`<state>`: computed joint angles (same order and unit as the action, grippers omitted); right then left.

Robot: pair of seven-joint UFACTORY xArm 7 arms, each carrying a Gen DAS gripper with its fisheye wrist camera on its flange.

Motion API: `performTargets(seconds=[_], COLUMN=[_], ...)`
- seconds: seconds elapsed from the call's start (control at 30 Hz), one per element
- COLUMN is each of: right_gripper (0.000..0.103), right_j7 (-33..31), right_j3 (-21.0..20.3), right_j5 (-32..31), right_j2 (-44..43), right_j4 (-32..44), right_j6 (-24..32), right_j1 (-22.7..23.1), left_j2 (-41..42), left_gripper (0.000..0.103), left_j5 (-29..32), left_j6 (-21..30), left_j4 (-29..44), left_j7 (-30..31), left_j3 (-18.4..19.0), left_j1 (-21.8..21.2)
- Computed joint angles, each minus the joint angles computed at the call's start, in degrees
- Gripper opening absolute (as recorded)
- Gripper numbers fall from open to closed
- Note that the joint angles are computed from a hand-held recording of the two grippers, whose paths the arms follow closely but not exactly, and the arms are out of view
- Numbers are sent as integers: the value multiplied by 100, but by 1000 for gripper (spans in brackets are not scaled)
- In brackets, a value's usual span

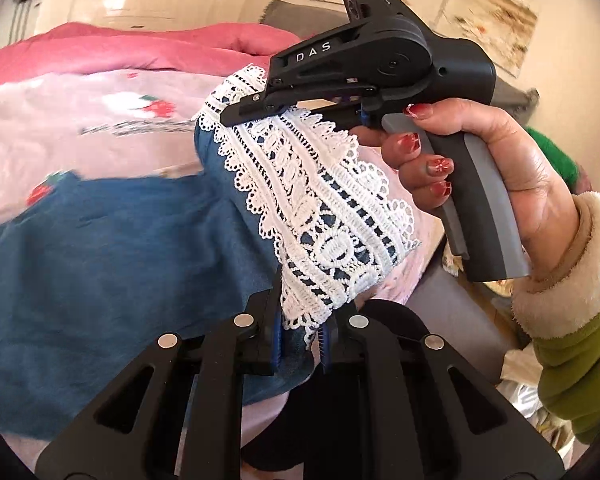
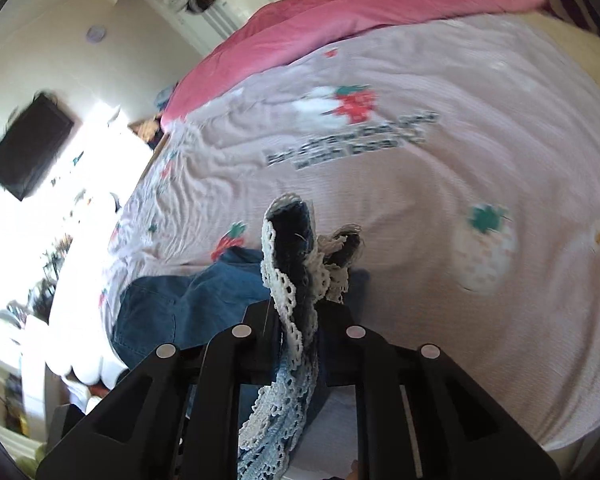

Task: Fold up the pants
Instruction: 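Lower the lace leg onto the folded pants and open the right gripper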

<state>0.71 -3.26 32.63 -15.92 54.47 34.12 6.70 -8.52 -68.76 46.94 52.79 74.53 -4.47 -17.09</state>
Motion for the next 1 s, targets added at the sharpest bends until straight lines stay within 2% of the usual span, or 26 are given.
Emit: performTargets(seconds=[0.23,0.37,0.5,0.6,0.67,0.73,0.83,0.93,1.0], right_gripper=[13,13,17,24,32,48,49,60,63], right_j7=[629,1251,1333,1284,1134,843,518,336,239], right_j3=[529,766,842,882,907,936,940,879,821], right_j5=[-648,-1503,-1516,-1460,-1302,-938,-643,-526,-534], right_j2=[1082,1664,1904,1968,1974,1913,1792,1561,1426], right_j4=[929,1347,1499,1576,1587,1545,1488,1323,1224], right_j6=[65,88,117,99,68,-5,-146,-309,-335], right_j1=[162,241,290,311,304,288,299,293,283], left_j2=[229,456,508,412,333,231,94,-57,-119], left_gripper=[7,7,9,11,17,24,34,44,49], left_j5=[189,434,565,586,609,658,686,708,739], left_j6=[341,507,647,702,685,650,654,566,567], left_j4=[24,126,113,61,2,-73,-165,-257,-255], left_j7=[-361,-647,-743,-718,-709,-737,-740,-687,-708], left_j3=[305,323,286,289,303,333,404,475,548], left_j1=[445,708,869,928,952,972,1000,1019,1054])
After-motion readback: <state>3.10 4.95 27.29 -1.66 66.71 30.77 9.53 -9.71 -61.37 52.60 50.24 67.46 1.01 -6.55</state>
